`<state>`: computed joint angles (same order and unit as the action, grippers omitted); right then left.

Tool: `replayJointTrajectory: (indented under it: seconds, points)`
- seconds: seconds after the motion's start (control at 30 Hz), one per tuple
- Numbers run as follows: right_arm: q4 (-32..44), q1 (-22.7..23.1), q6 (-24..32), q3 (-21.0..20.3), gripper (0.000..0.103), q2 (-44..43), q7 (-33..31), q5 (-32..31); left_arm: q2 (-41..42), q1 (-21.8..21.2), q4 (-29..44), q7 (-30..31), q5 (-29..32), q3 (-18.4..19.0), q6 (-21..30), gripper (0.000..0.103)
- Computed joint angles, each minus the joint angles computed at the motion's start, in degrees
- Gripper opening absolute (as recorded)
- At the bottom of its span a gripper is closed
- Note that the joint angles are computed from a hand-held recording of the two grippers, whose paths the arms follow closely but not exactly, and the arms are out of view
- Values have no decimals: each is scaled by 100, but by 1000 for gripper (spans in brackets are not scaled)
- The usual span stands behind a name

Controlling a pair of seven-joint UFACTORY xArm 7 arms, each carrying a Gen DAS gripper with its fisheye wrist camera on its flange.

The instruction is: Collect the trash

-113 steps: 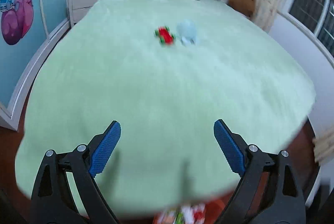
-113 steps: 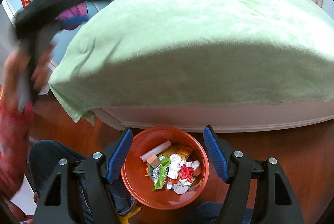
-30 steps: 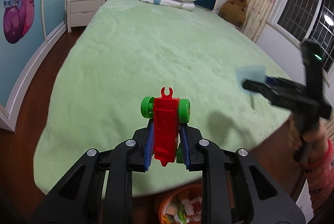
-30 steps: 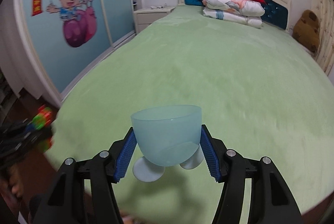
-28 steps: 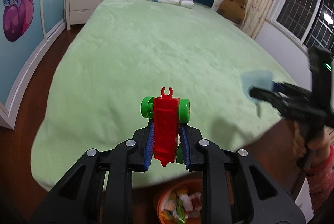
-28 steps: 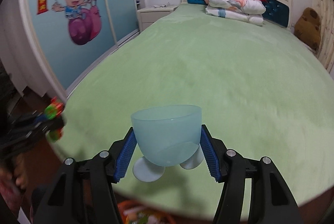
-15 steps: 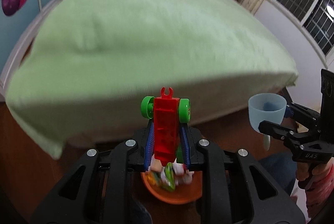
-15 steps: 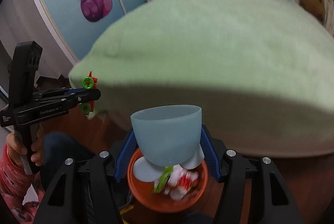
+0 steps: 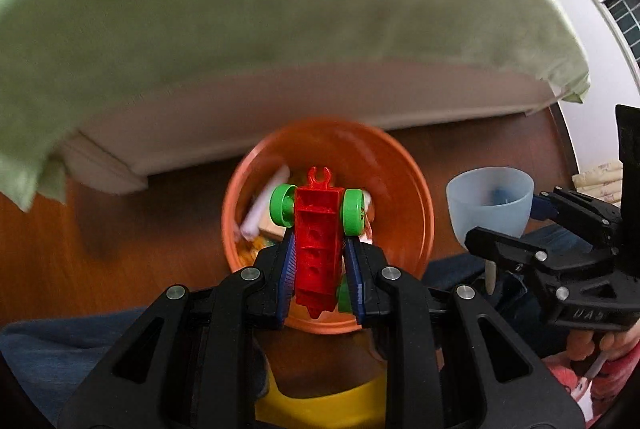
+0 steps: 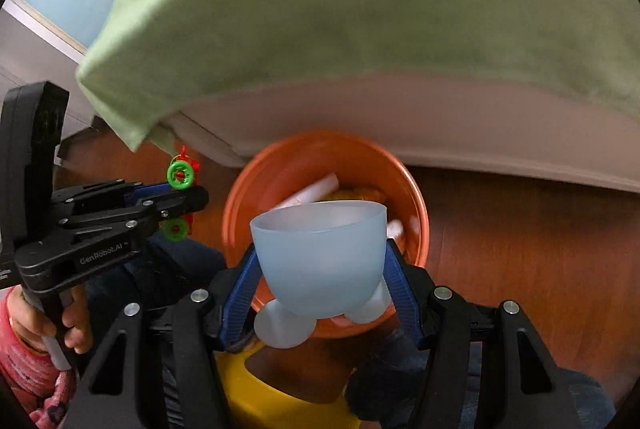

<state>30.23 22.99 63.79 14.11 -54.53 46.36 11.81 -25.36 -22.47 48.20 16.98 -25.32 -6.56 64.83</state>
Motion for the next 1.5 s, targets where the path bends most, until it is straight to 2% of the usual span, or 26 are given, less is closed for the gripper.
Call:
replayJointTrajectory:
  seconds: [0.13, 0.43, 0.47, 0.5, 0.57, 0.63, 0.9, 1.13, 1.3, 1.5]
  points:
    - [-137, 65, -88, -50, 60, 156, 17, 159, 187, -41, -86, -144, 126, -146, -9, 22]
    - [-367, 140, -274, -142, 60, 339, -10, 283, 563, -103, 56, -264, 191, -207, 97, 23]
    - [-394, 130, -298, -145, 64, 329, 15, 289, 556, -96, 60, -301, 234, -225, 91, 28]
    - [-400, 121, -228, -170, 68, 250, 27, 266, 550, -101, 93, -362, 261, -248, 117, 44]
    - [-402, 91, -189, -184, 75, 181, 26, 223, 504, -68, 69, -445, 351, -254, 46, 69]
    - [-386, 69, -185, -156, 80, 154, 44, 192, 447, -74, 36, -445, 404, -260, -37, 69]
    - [-364, -39, -70, -114, 81, -30, 197, 59, 398, -67, 72, -512, 459, -220, -40, 73]
    - [-180, -236, 212, -24, 86, -151, 346, -239, 242, 9, 170, -664, 596, -195, -76, 73]
    - [421, -641, 384, 276, 93, -232, 374, -1050, -107, 93, 376, -768, 811, -203, -443, 81]
    - [1145, -1169, 25, 430, 97, -252, 286, -1780, -311, 217, 934, -948, 1070, -173, -1131, 90]
